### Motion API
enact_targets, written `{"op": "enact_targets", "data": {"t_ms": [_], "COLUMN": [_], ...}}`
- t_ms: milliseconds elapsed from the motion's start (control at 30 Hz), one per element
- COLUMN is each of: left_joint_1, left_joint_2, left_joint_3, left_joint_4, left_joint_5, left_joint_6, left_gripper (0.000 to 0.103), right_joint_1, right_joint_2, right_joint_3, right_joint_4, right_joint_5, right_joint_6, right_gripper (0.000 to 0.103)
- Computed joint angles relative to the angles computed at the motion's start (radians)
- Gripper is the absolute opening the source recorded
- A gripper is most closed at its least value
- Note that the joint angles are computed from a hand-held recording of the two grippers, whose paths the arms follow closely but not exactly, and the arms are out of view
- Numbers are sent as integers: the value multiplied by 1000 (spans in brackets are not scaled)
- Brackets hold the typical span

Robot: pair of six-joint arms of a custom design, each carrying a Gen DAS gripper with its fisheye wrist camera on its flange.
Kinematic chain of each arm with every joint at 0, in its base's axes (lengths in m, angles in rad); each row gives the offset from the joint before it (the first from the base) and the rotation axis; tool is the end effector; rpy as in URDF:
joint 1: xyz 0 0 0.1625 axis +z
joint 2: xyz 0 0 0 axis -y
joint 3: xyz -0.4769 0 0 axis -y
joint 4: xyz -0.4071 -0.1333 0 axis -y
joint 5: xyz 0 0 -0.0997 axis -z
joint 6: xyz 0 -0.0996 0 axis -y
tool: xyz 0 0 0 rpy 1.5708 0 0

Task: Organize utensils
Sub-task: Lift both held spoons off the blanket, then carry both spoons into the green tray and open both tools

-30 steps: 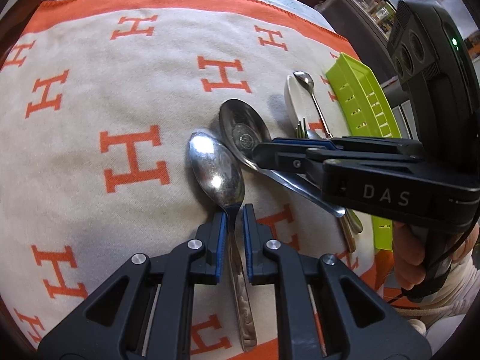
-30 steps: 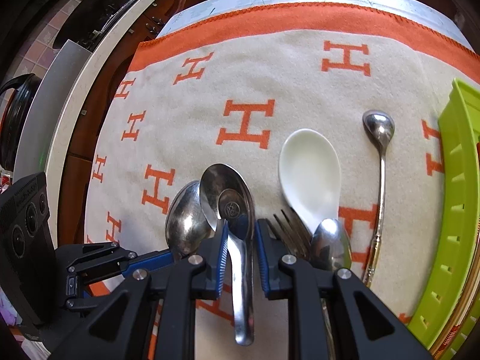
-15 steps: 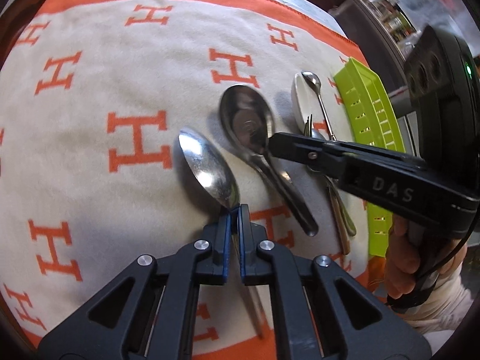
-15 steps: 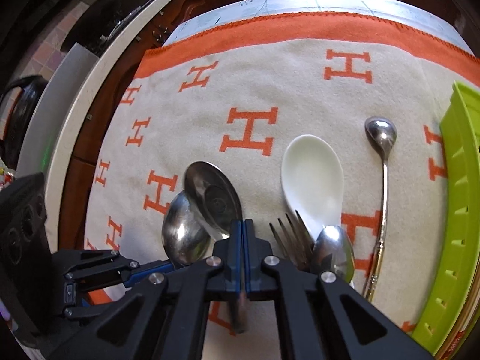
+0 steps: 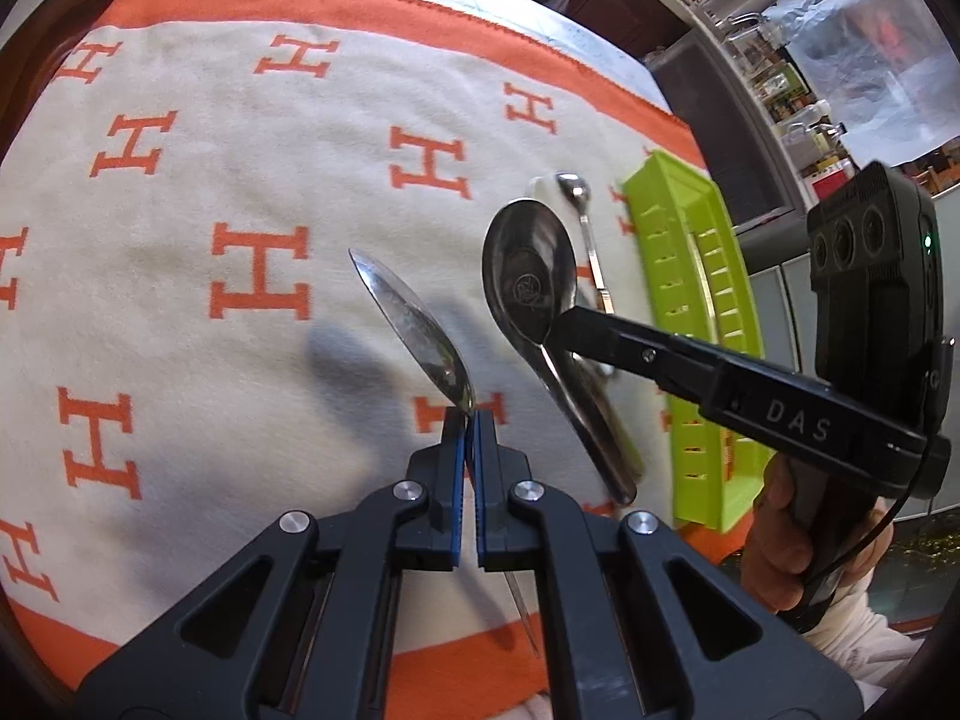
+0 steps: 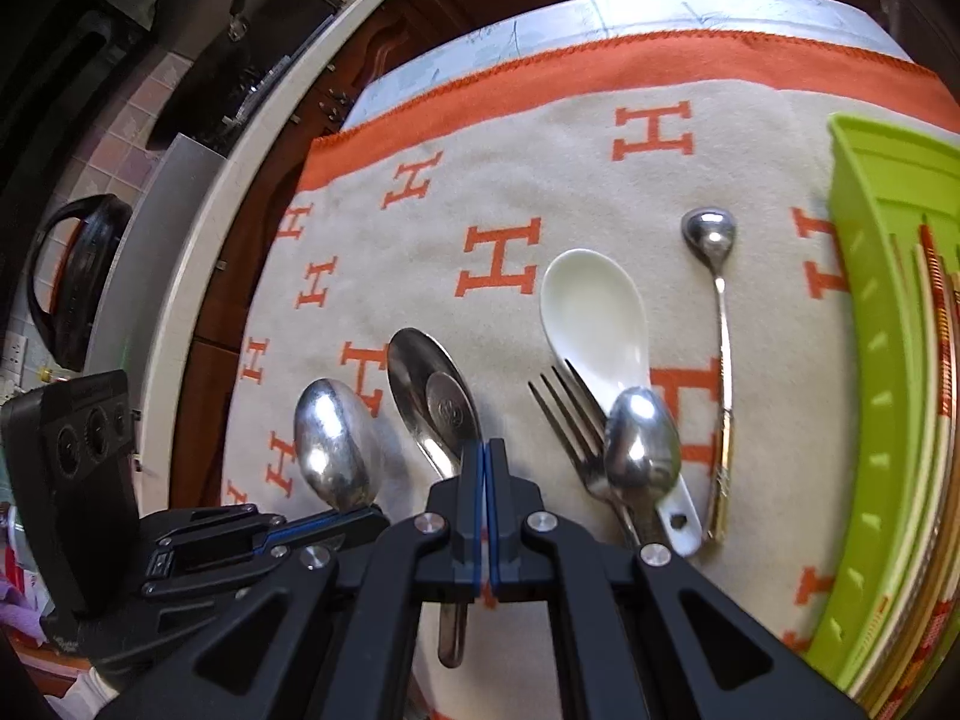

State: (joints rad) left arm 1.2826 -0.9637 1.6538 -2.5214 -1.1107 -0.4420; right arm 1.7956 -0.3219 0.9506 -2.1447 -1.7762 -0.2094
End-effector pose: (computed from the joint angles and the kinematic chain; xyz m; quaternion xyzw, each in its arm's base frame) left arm -0.0303 -0.7267 0.2345 -0.1037 0.9603 -0.1989 0.1660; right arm 0.3054 -0.8286 -0.0289 0.2169 -0.9704 -0.0265 0.1027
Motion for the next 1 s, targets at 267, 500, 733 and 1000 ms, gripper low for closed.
{"op": "enact_targets", "data": {"t_ms": [267,500,733,1000], "left_joint_1": [-39,-76,-122,-157], "left_joint_2": [-10,-8,55,228], "left_joint_3": [17,10,-85,-308], "left_joint_4": [-35,-41,0,107], "left_joint_5": [-30,-64,-104,-94], "left_joint_6": [6,21,51,97], "left_gripper": [0,0,0,0], "right_joint_1": [-14,-28,-42,-66], "right_joint_2": [-83,-156,-229,-293], "right_joint_3": [97,178,244,289], "right_joint_4": [-52,-106,-163,-304], "right_joint_5": [41,60,84,-50], "right_joint_6": [11,23,34,42], "right_gripper": [0,0,0,0]}}
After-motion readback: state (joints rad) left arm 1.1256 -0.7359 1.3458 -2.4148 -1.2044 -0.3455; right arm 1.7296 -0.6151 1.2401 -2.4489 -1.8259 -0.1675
